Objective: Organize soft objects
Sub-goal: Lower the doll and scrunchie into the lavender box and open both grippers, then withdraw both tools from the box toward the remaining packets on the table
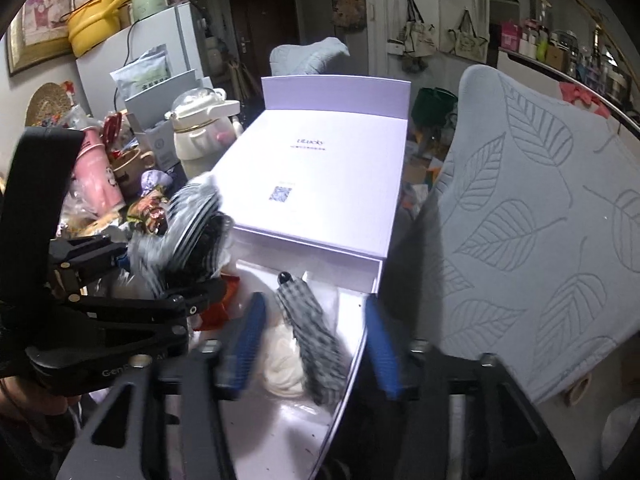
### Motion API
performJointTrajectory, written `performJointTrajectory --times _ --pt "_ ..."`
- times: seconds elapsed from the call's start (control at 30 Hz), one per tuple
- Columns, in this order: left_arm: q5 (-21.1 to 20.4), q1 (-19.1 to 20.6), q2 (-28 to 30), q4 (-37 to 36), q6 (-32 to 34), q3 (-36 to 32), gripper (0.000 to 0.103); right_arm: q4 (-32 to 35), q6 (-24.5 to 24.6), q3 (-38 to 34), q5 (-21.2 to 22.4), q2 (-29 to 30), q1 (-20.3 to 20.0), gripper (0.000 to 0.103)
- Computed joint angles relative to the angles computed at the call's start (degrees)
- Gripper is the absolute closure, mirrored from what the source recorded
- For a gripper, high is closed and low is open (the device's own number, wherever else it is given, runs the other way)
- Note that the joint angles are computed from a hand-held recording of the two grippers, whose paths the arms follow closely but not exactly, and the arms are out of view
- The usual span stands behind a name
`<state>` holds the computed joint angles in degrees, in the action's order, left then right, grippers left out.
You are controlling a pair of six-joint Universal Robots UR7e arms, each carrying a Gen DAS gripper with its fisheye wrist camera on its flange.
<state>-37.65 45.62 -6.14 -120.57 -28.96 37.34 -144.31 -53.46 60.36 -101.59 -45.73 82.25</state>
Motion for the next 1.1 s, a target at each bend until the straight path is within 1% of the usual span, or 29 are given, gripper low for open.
performJointTrajectory --times 0.03,0.1,0.2,0.43,0.6,0.77,1.1 --pt "-0.1 0.0 -0.3 -0.2 -0.6 0.6 0.028 -0.2 0.0 0.1 -0.3 0.0 0.0 0.046" --pt "0.5 -0.2 -0.9 -1.1 -1.0 1.9 0.02 -0.1 0.0 0.1 -1.2 0.0 0.1 0.046" --pt "1.3 -0.6 -1.9 -1.4 -1.4 3.6 0.02 -0.2 0.0 0.4 -2.0 -0.3 0.2 0.046" --pt "2.9 -1.9 -3.2 -1.6 -1.8 5.3 0.02 -1.9 -0.1 2.5 -1.8 -2.0 0.5 0.046" --pt "4.1 -3.4 -4.7 -2.7 -1.2 7.2 0.02 -2.7 0.0 4.6 -0.7 -4.1 1.1 0.046" --pt "6.5 -5.3 -6.6 -4.7 -0.8 9.6 0.02 -4.5 -0.5 7.3 0.4 -6.6 1.8 0.046" --pt "9.8 -9.4 -9.9 -9.3 0.8 14.2 0.02 -8.2 -1.1 13.1 3.2 -12.5 3.1 0.046"
